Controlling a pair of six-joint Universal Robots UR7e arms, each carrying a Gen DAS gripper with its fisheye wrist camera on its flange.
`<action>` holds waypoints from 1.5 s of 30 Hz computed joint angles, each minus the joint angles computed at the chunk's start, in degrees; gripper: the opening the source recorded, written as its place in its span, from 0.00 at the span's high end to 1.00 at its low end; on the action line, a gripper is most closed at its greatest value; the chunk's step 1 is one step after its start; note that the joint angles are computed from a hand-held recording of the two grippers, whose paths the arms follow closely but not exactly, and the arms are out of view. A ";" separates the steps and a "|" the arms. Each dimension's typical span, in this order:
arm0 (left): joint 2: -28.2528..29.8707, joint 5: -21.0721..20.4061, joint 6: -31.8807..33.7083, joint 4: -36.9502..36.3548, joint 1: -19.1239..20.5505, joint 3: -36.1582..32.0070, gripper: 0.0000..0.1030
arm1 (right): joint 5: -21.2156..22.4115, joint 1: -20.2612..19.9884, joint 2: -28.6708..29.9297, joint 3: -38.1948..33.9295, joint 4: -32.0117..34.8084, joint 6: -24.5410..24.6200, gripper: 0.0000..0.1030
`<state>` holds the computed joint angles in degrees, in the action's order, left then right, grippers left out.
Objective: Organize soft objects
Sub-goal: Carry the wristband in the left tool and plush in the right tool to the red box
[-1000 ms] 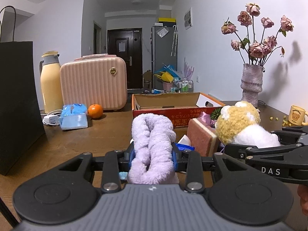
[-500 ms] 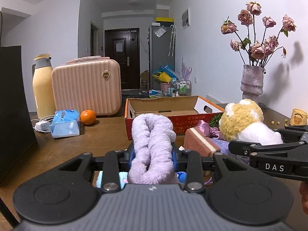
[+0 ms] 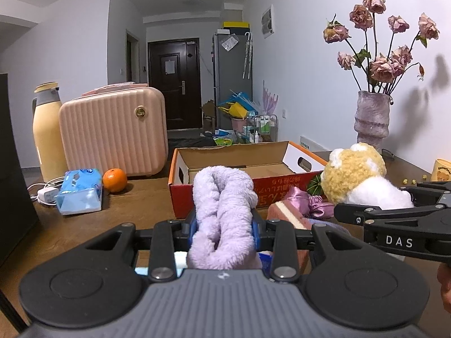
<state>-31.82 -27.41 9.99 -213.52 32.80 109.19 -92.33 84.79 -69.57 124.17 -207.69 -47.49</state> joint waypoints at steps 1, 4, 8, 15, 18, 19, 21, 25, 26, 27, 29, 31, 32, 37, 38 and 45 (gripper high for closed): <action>0.23 -0.16 0.41 0.15 0.22 -0.60 0.66 | -0.01 -0.01 0.22 -0.49 0.20 0.03 0.50; 0.97 -0.63 1.76 0.54 0.97 -2.44 0.66 | -0.07 -0.10 0.98 -2.32 1.00 0.13 0.50; 1.93 -1.49 2.95 0.96 2.09 -5.21 0.66 | -0.36 -0.05 1.87 -4.55 2.04 0.08 0.50; 3.78 -2.79 4.77 1.22 3.73 -10.31 0.66 | -0.78 0.30 3.61 -8.79 3.98 -0.21 0.50; 4.64 -2.95 5.68 0.87 4.26 -12.57 0.66 | -0.85 0.60 4.47 -10.65 4.67 -0.34 0.50; 4.83 -3.08 5.83 0.87 4.51 -13.25 0.66 | -0.82 0.72 4.76 -11.18 4.78 -0.36 0.50; 5.29 -3.47 6.42 1.03 5.00 -14.72 0.66 | -0.70 0.91 5.39 -12.44 5.23 -0.66 0.50; 6.82 -3.72 8.16 0.85 5.84 -18.28 0.66 | -1.01 1.36 6.61 -14.96 5.83 -1.18 0.50; 7.20 -3.75 8.50 0.86 5.99 -19.15 0.66 | -0.98 1.42 6.83 -15.52 6.11 -0.97 0.50; 7.61 -3.79 8.99 0.71 6.18 -20.11 0.66 | -1.04 1.48 7.12 -16.26 6.51 -0.70 0.50; 8.42 -3.89 10.29 0.04 6.53 -22.02 0.66 | -1.32 1.63 7.72 -17.86 7.25 -0.12 0.50; 9.26 -3.97 11.48 -0.41 6.91 -24.06 0.66 | -1.55 1.71 8.24 -19.33 8.16 0.48 0.50; 9.57 -4.11 11.82 -0.44 7.08 -24.90 0.66 | -1.63 1.72 8.49 -19.98 8.65 0.56 0.50; 11.58 -4.53 13.50 0.01 8.12 -29.73 0.66 | -2.25 1.82 10.27 -23.73 10.45 0.62 0.50; 11.96 -4.55 13.91 0.10 8.33 -30.58 0.66 | -2.29 1.78 10.54 -24.37 10.92 0.85 0.50; 14.49 -4.92 15.20 2.48 9.91 -36.26 0.66 | -3.17 1.54 13.19 -29.50 14.72 1.32 0.50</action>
